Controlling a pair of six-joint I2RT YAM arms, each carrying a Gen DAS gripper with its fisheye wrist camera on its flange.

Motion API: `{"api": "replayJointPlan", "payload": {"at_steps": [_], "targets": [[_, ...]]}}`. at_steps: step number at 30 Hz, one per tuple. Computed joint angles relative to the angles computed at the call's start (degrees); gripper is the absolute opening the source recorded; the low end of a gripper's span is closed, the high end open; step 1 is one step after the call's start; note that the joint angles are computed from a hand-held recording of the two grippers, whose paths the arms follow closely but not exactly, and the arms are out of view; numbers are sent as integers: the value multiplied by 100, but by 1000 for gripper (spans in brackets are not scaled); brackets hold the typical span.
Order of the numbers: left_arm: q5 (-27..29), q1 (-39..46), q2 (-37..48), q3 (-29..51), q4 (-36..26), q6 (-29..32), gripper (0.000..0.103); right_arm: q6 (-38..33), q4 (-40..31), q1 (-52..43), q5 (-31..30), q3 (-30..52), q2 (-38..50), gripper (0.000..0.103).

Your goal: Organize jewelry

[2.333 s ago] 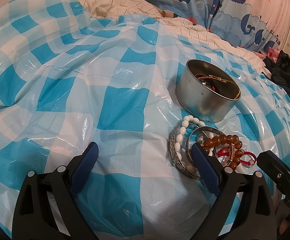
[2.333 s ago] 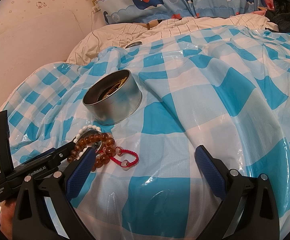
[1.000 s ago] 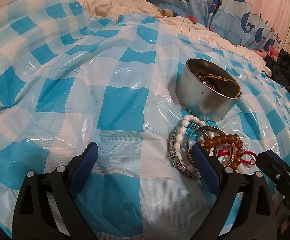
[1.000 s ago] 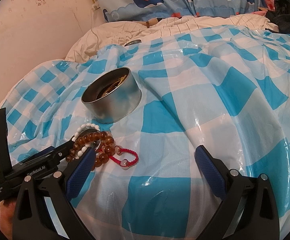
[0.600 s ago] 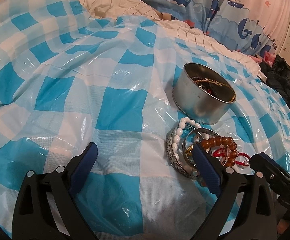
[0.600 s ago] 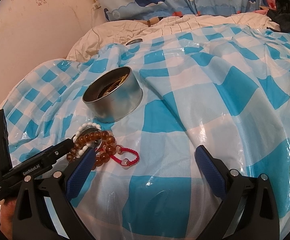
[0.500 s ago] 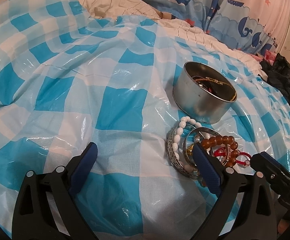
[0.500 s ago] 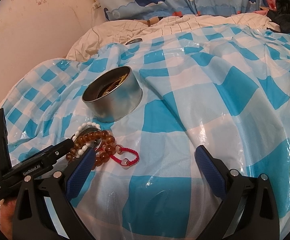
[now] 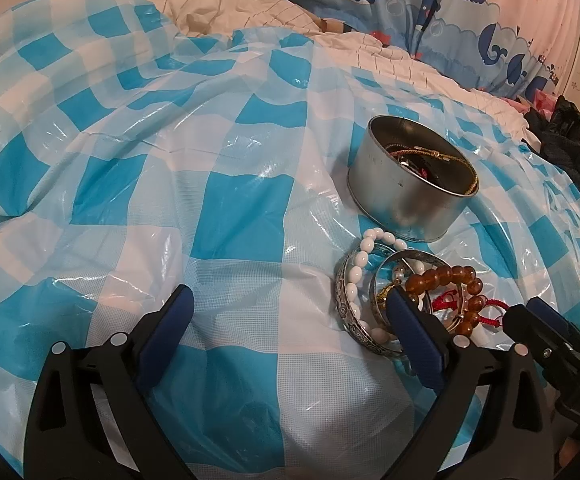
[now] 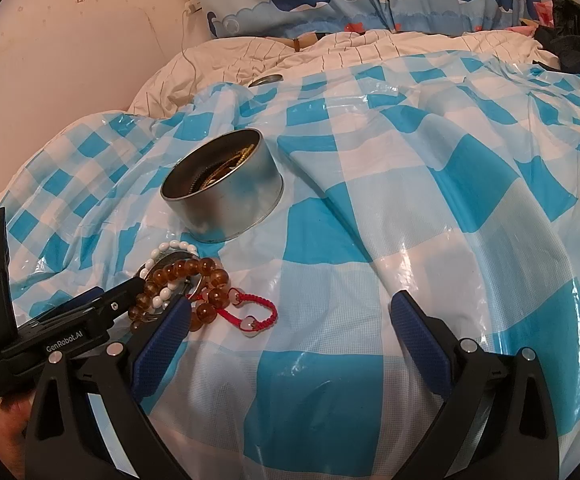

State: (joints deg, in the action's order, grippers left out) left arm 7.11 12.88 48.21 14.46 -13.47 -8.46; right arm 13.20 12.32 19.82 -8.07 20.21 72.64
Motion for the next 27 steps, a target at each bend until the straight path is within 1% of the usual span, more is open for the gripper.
{"api": "replayJointPlan", "payload": {"at_steps": [3, 5, 6, 7, 8, 9, 10, 11, 12, 13, 14, 16, 18, 20, 21, 23, 25, 27], "targets": [[-34, -86, 139, 34, 112, -77, 93, -1, -4, 3, 5, 3, 2, 96], [-8, -86, 137, 69, 35, -61, 93, -18, -24, -28, -26, -13, -32, 96], [66, 25, 23, 144, -247, 49, 93, 3, 13, -1, -5, -10, -13, 96], [-31, -151, 198, 271, -236, -33, 93, 7, 29, -2, -9, -15, -12, 96], [73, -53, 104, 381, -521, 157, 93, 11, 33, -4, -13, -20, -20, 96], [161, 162, -135, 454, -838, 473, 93, 16, 41, -15, -9, -36, -52, 96], [-125, 109, -323, 485, -956, 526, 95, 27, 33, -24, 35, -78, -153, 96], [-324, 294, -657, 464, -1104, 728, 95, 49, 30, -9, 98, -74, -206, 96], [-447, 453, -757, 497, -1138, 885, 95, 38, 22, -32, 157, -127, -396, 96], [-427, 640, -798, 542, -1187, 1024, 95, -2, -35, -18, 300, -126, -550, 96], [-228, 976, -820, 570, -1242, 1230, 95, -55, -148, 0, 469, -91, -671, 96], [175, 1701, -586, 590, -1141, 1631, 95, -376, -509, 65, 998, 90, -795, 96], [269, 2114, -248, 542, -857, 1809, 95, -560, -728, 51, 1494, 198, -851, 96], [489, 2527, 347, 490, -444, 2005, 95, -645, -969, -244, 1463, 372, -631, 96], [366, 2398, 588, 515, -303, 1906, 95, -612, -1018, -369, 1364, 425, -448, 96], [38, 2221, 624, 428, -215, 1955, 95, -587, -1208, -578, 1099, 621, 34, 96], [-136, 2128, 579, 363, -166, 1994, 95, -665, -1360, -505, 1322, 670, 35, 96], [-121, 2223, 512, 320, -170, 2103, 95, -732, -1432, -468, 1459, 653, -19, 96]]}}
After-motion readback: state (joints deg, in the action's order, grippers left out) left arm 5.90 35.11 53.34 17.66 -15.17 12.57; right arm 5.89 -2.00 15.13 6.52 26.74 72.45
